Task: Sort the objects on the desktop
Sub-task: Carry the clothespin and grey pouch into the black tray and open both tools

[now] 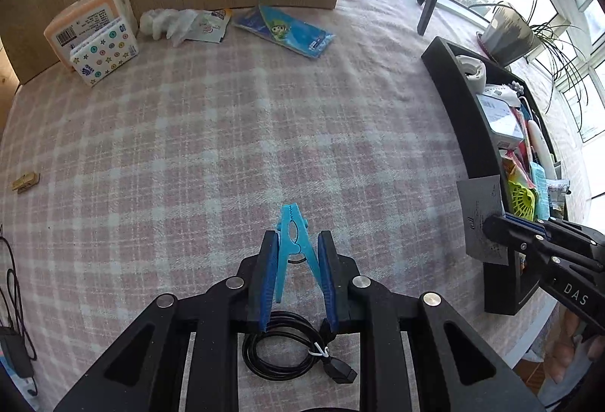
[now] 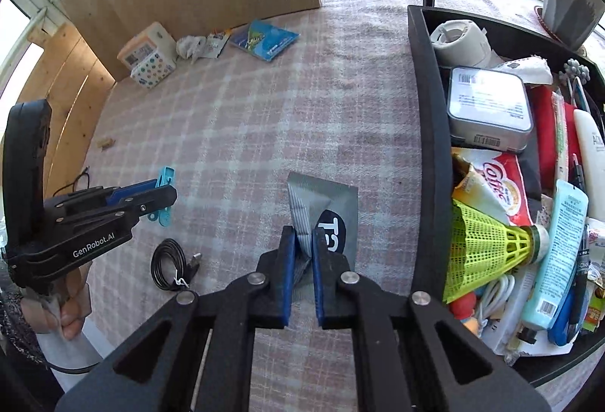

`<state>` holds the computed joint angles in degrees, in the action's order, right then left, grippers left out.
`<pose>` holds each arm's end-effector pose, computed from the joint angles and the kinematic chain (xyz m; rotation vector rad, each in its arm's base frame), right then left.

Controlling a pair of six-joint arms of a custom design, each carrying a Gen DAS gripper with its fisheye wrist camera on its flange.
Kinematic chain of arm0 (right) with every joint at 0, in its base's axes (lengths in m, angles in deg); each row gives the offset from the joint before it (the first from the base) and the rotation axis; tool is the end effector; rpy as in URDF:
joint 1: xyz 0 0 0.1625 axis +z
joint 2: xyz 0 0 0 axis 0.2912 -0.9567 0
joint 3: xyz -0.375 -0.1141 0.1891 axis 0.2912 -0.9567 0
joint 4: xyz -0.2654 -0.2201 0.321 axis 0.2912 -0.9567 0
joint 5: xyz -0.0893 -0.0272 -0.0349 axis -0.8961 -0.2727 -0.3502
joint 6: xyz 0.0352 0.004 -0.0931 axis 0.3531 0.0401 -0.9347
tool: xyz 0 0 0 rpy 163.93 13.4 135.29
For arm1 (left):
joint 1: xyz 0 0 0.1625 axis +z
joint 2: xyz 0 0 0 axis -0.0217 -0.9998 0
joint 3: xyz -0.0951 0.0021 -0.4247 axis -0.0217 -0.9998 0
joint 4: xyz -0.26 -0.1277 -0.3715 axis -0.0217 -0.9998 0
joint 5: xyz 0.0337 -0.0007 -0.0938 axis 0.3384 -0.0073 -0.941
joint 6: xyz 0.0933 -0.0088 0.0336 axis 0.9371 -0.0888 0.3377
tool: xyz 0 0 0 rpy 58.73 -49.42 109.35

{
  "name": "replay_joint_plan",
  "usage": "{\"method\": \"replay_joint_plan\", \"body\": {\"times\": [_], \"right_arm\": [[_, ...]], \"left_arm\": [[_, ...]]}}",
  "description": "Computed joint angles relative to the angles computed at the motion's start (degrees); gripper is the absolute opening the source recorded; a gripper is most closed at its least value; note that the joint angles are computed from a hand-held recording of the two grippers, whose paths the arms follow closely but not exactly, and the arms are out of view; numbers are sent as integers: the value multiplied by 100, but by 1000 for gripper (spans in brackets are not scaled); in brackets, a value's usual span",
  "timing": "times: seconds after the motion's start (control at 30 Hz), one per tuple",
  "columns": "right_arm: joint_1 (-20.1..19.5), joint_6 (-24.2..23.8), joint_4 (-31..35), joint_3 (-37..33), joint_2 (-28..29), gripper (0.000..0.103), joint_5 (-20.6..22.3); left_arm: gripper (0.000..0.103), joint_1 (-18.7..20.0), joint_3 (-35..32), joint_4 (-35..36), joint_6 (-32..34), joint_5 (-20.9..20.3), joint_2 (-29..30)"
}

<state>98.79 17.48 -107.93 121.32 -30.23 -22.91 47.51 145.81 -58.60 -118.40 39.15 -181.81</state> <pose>0.3734 -0.5436 0.0990 0.9532 -2.6341 -0.0382 -0.1277 -0.4246 0.3383 -0.3449 2.4144 -0.5995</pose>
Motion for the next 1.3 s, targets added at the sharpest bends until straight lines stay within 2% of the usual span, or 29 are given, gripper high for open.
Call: {"method": "replay_joint_plan", "body": {"times": [0.2, 0.5, 0.63, 0.93, 1.13, 1.23, 1.3], "right_arm": [[35, -18, -194, -117, -113, 8, 154], [-234, 35, -436, -374, -479, 8, -37], [-425, 193, -484, -503, -690, 8, 86], [-929, 771, -232, -754, -1029, 7, 1051], [-899, 689, -464, -846, -989, 7, 585], [-848, 580, -562, -931, -924, 7, 134], [-877, 576, -510, -1024, -899, 7, 89]], "left_arm": [[20, -72, -152, -145, 141, 53, 236], [20, -166, -673, -1286, 1219, -108, 1303], [20, -231, -991, -1754, 1780, -331, 1861], [20, -281, -1622, -2184, 2603, -616, 2888], [20, -148, -1864, -2051, 2643, -635, 3231], [20, -170, -1974, -2087, 2732, -596, 3314], [20, -208, -2067, -2139, 2819, -577, 3377]]}}
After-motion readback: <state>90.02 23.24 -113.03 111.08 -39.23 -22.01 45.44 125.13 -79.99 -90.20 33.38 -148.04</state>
